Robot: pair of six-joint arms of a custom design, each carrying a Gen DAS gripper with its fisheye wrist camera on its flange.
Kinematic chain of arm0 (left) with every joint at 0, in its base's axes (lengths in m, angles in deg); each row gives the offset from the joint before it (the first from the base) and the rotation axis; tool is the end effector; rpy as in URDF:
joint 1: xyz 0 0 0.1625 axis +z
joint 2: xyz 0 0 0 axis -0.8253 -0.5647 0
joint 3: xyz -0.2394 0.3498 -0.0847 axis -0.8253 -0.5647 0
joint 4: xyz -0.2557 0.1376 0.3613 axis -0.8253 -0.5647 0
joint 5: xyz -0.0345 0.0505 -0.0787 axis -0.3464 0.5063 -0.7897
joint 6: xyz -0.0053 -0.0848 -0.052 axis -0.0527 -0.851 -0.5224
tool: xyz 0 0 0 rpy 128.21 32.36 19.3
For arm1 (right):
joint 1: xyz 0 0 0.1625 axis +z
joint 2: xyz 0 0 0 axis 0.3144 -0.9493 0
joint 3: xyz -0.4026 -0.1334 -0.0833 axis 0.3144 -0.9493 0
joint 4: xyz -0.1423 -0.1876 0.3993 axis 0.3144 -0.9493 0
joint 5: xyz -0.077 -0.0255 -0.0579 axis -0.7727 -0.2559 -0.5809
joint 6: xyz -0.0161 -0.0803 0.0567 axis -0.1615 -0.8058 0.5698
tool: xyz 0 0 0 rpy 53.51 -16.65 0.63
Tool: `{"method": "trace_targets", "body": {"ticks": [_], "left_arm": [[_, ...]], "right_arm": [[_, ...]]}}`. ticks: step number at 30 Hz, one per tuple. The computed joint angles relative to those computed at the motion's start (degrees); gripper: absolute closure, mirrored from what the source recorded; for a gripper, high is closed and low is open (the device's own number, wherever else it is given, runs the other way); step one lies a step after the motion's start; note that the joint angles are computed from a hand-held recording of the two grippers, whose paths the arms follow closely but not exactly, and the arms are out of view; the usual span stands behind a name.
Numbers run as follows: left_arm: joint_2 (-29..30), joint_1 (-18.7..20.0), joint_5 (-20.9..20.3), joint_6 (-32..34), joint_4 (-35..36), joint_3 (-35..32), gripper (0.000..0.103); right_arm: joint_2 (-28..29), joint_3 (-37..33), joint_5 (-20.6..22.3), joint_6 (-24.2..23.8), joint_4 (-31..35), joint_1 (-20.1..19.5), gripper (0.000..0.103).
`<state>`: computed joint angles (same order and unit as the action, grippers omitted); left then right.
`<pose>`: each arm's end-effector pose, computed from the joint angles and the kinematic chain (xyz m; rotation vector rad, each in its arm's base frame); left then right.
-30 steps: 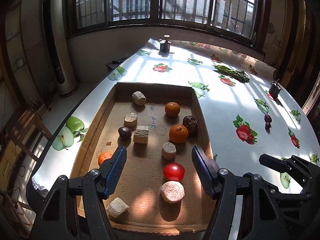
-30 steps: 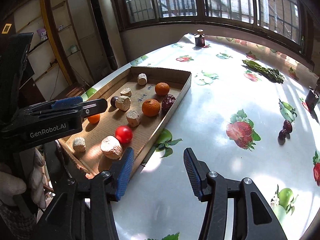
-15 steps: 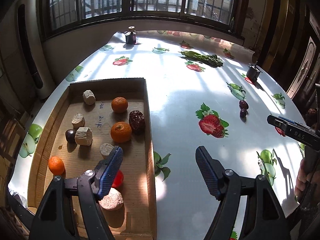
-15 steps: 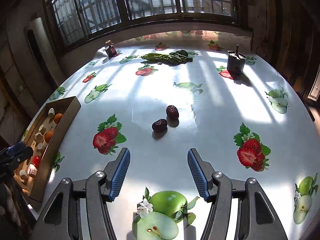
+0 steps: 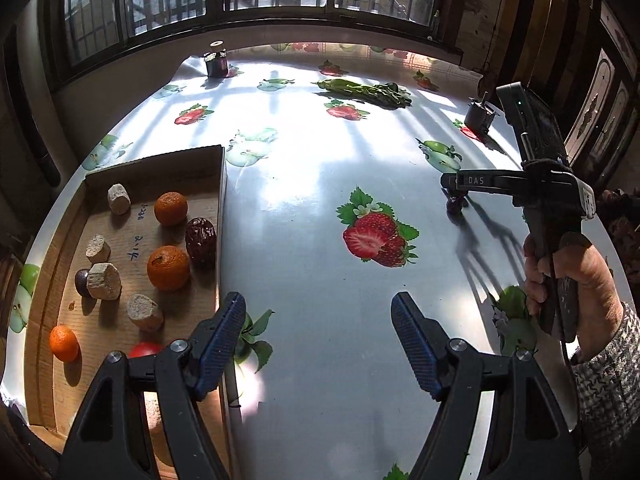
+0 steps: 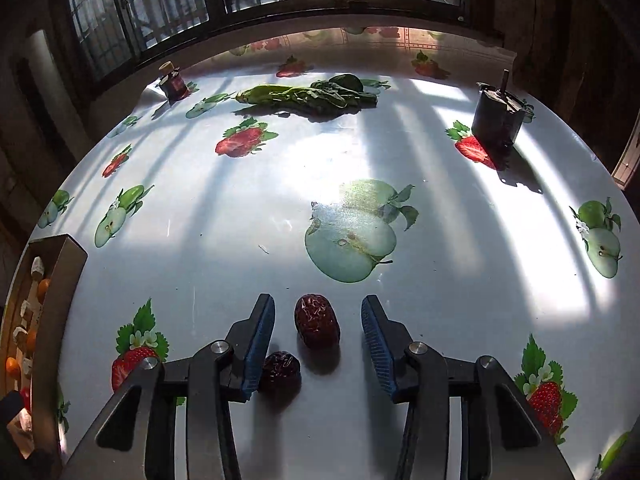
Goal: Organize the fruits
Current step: 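Move both open tools back to the two dates on the table, then grasp a dark date with left tool while right tool grasps a red date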
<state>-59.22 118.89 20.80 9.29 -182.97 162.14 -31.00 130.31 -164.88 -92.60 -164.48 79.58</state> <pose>-0.1255 -0.7212 0.1441 0.1063 2.2741 -0.8632 0.2056 -0.8783 0.0282 0.5785 -2.4248 0.5357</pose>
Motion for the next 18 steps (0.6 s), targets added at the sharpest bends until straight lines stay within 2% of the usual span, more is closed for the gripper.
{"method": "trace_targets", "body": {"ticks": [1, 4, 7, 10, 12, 15, 18], "left_arm": [[0.33, 0.07, -0.61, 0.09, 0.21, -0.67, 0.028], [1.84, 0.26, -2.75, 0.79, 1.05, -3.32, 0.028], [4.53, 0.29, -4.66, 1.91, 2.31, -6.88, 0.028], [8.06, 0.45, -5.8, 4.01, 3.59, -11.22, 0.028], [10.87, 0.81, -6.86, 4.88, 5.64, -15.13, 0.029], [14.95, 1.6, -8.36, 6.34, 8.0, -21.14, 0.029], [18.76, 2.21, -7.62, 7.48, 9.91, -26.72, 0.029]], "right_arm": [[-0.19, 0.44, 0.11, -0.3, -1.05, -0.07, 0.075], [-2.16, 3.2, -0.67, -0.08, -3.51, -0.36, 0.075], [-4.69, 7.36, -4.71, -2.18, -9.29, -0.7, 0.075], [-8.53, 12.17, -4.69, -1.1, -11.5, -1.94, 0.075], [-10.58, 14.58, -3.68, 0.42, -12.7, -2.93, 0.075], [-12.91, 16.58, 1.44, 3.21, -12.57, -4.49, 0.075], [-13.99, 16.69, 5.67, 5.48, -11.41, -5.22, 0.075]]}}
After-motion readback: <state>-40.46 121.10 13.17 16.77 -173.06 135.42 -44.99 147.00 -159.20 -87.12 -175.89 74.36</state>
